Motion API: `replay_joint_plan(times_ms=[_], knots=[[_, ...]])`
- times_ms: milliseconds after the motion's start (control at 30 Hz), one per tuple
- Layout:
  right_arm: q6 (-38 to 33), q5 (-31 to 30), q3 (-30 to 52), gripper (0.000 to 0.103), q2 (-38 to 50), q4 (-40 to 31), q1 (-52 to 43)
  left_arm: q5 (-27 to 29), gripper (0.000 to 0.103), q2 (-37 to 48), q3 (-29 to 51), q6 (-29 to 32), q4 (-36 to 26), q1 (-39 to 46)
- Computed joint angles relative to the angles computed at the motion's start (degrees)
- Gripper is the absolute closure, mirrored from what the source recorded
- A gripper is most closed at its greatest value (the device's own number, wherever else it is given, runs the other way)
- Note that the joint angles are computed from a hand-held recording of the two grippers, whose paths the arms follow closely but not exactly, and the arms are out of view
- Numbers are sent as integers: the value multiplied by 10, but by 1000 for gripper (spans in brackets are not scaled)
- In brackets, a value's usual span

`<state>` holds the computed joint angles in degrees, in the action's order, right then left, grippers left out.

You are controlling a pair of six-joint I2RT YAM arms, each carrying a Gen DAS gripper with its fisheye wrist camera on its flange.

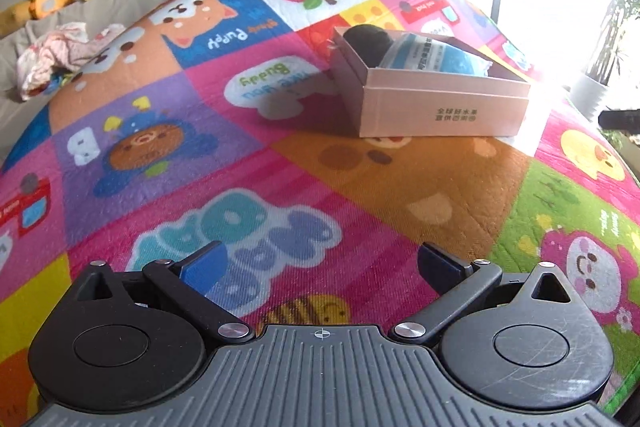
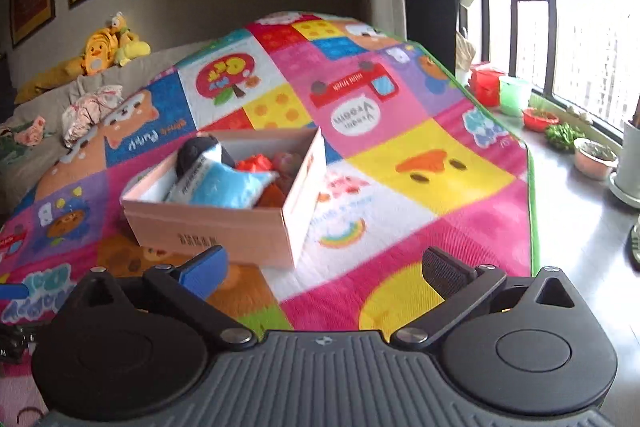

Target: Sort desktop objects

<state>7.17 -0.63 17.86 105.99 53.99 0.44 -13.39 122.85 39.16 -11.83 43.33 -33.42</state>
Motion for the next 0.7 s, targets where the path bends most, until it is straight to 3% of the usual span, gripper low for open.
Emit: replay_joint_plan(times_ms=[133, 267, 433, 467, 533, 600, 700], knots=[[39, 12, 23, 0, 70, 3, 51, -4, 0, 28, 51, -6, 2, -20], [26, 110, 70, 0, 123, -10, 143, -40, 0, 66, 132, -31, -29, -34], [35, 183, 140, 0, 165, -65, 172, -85, 0, 116, 216, -59, -98, -40], [43, 185, 158, 0, 167, -100, 167, -82, 0, 119, 231, -61, -127, -39], [56, 150, 164, 0, 169, -104, 146, -81, 0, 123, 246, -63, -155, -36], [72, 134, 158, 0, 175, -85, 135, -85, 0, 125, 247, -61, -155, -38], [79, 163, 147, 0, 195, -41, 153, -84, 0, 125, 245, -62, -153, -38]])
